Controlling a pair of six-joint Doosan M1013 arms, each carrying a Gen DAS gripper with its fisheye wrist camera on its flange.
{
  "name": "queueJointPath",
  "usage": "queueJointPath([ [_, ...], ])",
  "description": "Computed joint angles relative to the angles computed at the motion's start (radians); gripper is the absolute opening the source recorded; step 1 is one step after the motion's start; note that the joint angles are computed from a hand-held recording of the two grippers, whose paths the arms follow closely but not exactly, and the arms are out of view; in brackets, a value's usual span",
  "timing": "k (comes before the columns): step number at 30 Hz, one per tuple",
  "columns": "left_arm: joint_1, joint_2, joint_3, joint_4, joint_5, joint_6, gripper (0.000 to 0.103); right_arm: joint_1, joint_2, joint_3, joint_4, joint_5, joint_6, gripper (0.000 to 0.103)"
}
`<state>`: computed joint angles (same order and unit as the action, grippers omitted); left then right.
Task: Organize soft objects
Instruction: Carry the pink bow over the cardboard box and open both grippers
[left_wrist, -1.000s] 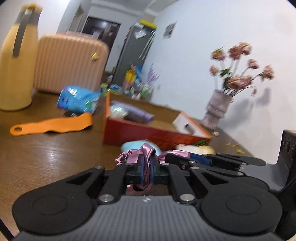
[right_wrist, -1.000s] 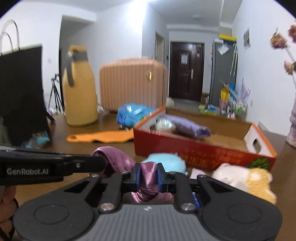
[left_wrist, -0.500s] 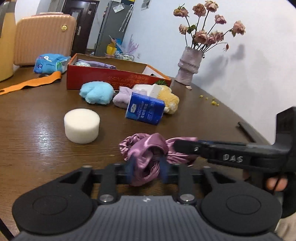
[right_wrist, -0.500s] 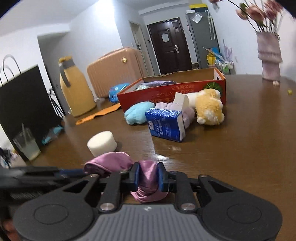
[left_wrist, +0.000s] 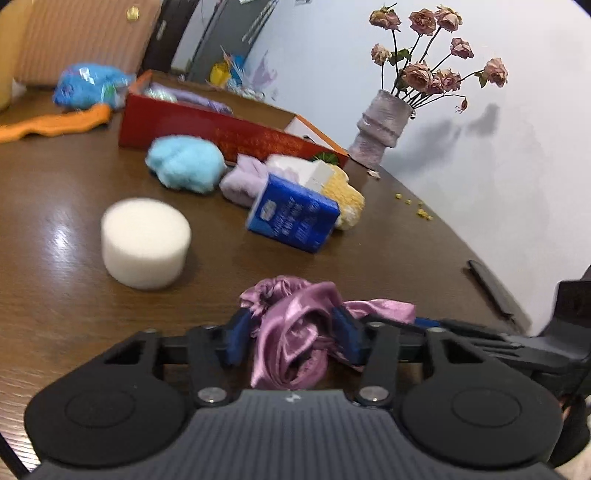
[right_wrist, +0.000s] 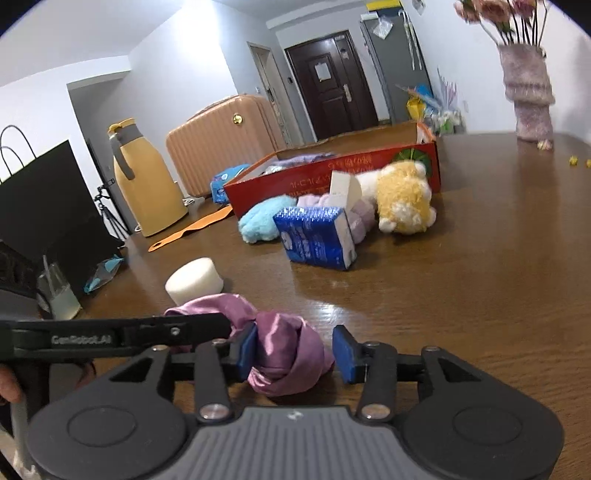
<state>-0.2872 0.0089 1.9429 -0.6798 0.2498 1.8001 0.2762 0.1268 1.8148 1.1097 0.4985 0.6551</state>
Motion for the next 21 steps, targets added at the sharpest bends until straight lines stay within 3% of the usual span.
queueJointPath([
  [3,0.009,0.002,0.001,-0.127,0.011,0.118,0.030,-0.012,0.011,-0.003,0.056,0.045,-0.023,0.028],
  [6,0.004,-0.004,-0.011,-0.102,0.019,0.104,0.015,-0.009,0.013,-0.015,0.042,0.044,-0.016,0.021],
  [8,0.011,-0.010,-0.026,-0.221,0.017,0.231,0.014,-0.013,0.014,-0.033,0.042,0.057,-0.023,0.020],
  [12,0.052,0.024,-0.115,-0.464,0.035,0.543,0.014,-0.041,0.037,-0.115,0.169,0.087,-0.170,0.020],
  [16,0.095,0.139,-0.319,-0.293,0.085,0.458,0.015,-0.047,0.132,-0.307,0.109,0.091,-0.180,0.020],
  [18,0.117,0.219,-0.448,-0.134,0.132,0.312,0.015,-0.049,0.223,-0.468,-0.007,0.128,-0.052,0.020],
  [21,0.144,0.368,-0.682,0.145,0.267,0.001,0.015,-0.045,0.385,-0.743,-0.219,0.224,0.224,0.020],
])
